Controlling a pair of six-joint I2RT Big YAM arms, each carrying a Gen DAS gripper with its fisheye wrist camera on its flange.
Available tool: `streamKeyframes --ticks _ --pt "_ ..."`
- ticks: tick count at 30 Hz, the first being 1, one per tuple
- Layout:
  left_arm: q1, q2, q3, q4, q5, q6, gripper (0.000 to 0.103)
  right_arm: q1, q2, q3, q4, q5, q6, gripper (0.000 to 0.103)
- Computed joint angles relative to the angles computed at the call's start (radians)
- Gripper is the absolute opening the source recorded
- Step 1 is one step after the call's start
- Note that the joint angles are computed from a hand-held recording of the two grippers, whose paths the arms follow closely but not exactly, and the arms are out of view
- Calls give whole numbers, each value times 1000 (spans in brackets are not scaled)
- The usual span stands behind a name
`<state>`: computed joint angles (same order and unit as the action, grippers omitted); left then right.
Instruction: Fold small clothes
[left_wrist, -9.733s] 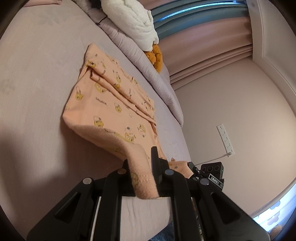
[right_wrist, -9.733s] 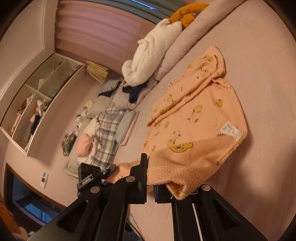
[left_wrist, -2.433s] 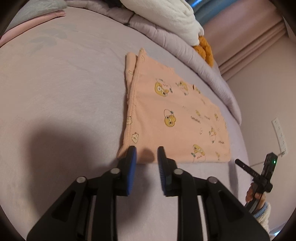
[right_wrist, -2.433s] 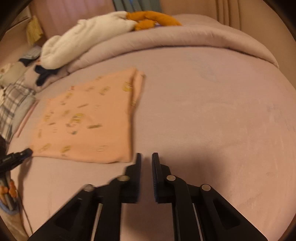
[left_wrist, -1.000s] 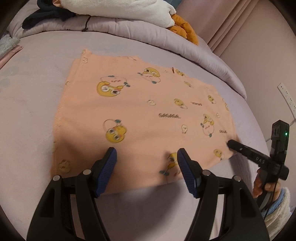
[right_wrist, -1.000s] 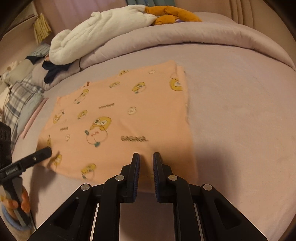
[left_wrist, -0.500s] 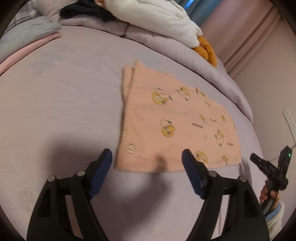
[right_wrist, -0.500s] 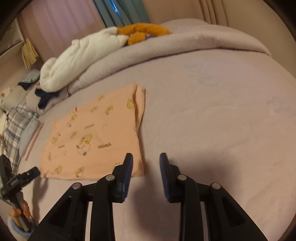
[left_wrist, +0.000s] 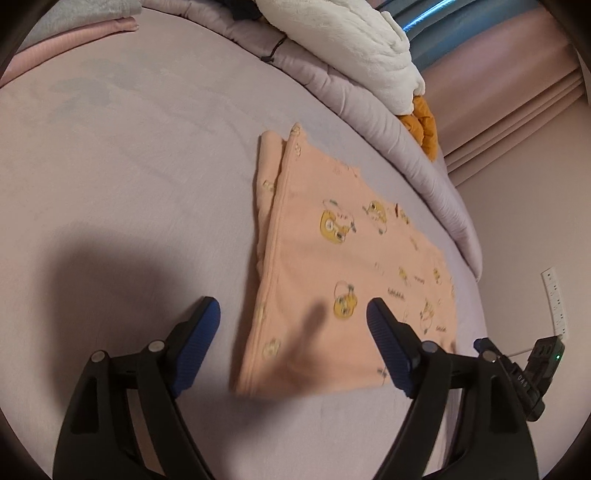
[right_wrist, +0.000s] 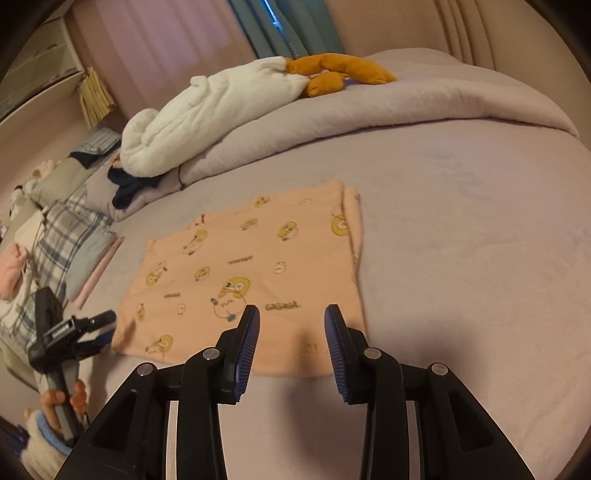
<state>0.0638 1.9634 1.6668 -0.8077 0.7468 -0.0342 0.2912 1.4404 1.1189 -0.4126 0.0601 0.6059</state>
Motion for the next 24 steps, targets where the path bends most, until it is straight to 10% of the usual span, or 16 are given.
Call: streamKeyframes --ticks 11,20,24 --pt "8 186 278 -203 229 7 85 1 86 92 24 -95 -37 35" --pt "-36 266 434 -291 196 59 85 19 246 290 -47 -164 -103 36" --pt "-53 249 411 -256 79 71 51 28 359 446 -151 -146 -104 36"
